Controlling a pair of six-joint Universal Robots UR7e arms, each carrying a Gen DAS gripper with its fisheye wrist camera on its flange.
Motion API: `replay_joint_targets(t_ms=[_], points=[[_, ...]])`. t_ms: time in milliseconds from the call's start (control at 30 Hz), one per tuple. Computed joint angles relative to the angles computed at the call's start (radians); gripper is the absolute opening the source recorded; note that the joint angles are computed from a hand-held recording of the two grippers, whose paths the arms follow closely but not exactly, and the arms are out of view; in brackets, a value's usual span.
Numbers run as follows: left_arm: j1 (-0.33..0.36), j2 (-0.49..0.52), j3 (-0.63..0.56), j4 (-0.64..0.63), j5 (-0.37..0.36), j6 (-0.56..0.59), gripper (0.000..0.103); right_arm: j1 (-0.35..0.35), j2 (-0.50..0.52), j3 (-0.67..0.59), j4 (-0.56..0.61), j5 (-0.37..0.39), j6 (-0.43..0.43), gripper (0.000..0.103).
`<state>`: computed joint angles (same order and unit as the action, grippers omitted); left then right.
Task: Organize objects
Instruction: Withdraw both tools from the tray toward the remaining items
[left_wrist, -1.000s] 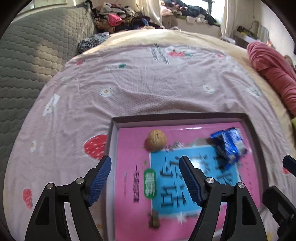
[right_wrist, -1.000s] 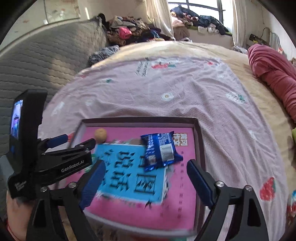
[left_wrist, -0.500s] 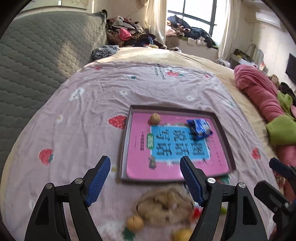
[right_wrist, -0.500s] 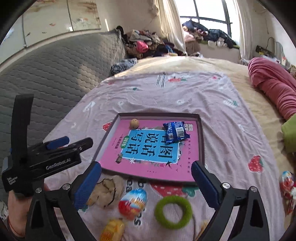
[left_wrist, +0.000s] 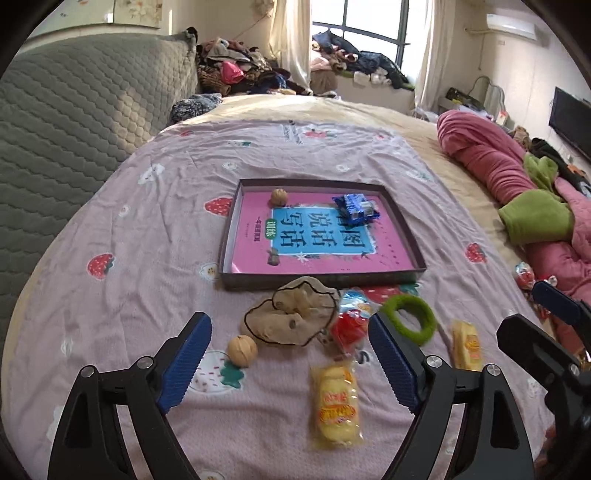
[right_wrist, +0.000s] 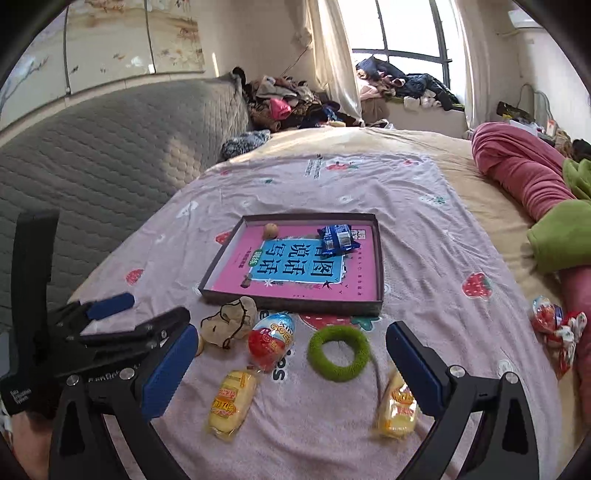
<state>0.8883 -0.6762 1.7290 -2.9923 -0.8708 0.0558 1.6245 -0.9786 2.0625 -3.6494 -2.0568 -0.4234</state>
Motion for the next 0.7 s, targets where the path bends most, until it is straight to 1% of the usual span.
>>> replay_joint_targets(t_ms=[67,133,200,267,300,333,367,400,467,533,633,700], points=[[-0.008,-0.014,0.030,-0.021,0.002,-0.012,0.092,-0.006,-0.019,0.027,-0.009,0.025,0.013,0.103],[-0.013,-0.022,0.048,-0.043,0.005,-0.016,0.103,-0.010,-0.028,0.053,-0.044,0.041,0.013,0.103],[-0.016,-0.025,0.055,-0.055,0.012,-0.015,0.103,-0.011,-0.032,0.071,-0.065,0.040,0.015,0.103],[-0.016,-0.034,0.062,-0.046,-0.015,-0.019,0.103,-0.014,-0.037,0.084,-0.074,0.046,0.017,0.103],[-0.020,-0.034,0.071,-0.061,-0.015,-0.012,0.103,-0.015,-0.036,0.090,-0.083,0.044,0.010,0.103],[-0.024,-0.033,0.078,-0.075,-0.007,-0.007,0.103,-0.012,-0.031,0.092,-0.103,0.030,0.000,0.103],[-0.029,-0.034,0.089,-0.080,-0.003,-0.012,0.103,-0.005,-0.021,0.088,-0.121,-0.001,-0.013,0.103],[-0.029,-0.039,0.096,-0.076,-0.014,-0.021,0.103,0.000,-0.016,0.090,-0.137,-0.017,-0.025,0.103],[-0.032,-0.048,0.112,-0.084,-0.022,-0.025,0.103,0.001,-0.018,0.097,-0.146,-0.013,-0.027,0.103],[-0.033,-0.057,0.125,-0.095,-0.031,-0.030,0.103,0.000,-0.026,0.106,-0.146,0.012,-0.026,0.103],[-0.030,-0.076,0.140,-0.089,-0.052,-0.053,0.103,0.010,-0.025,0.109,-0.159,0.004,-0.040,0.103],[-0.033,-0.079,0.146,-0.093,-0.044,-0.052,0.103,0.018,-0.029,0.113,-0.158,-0.001,-0.043,0.103]])
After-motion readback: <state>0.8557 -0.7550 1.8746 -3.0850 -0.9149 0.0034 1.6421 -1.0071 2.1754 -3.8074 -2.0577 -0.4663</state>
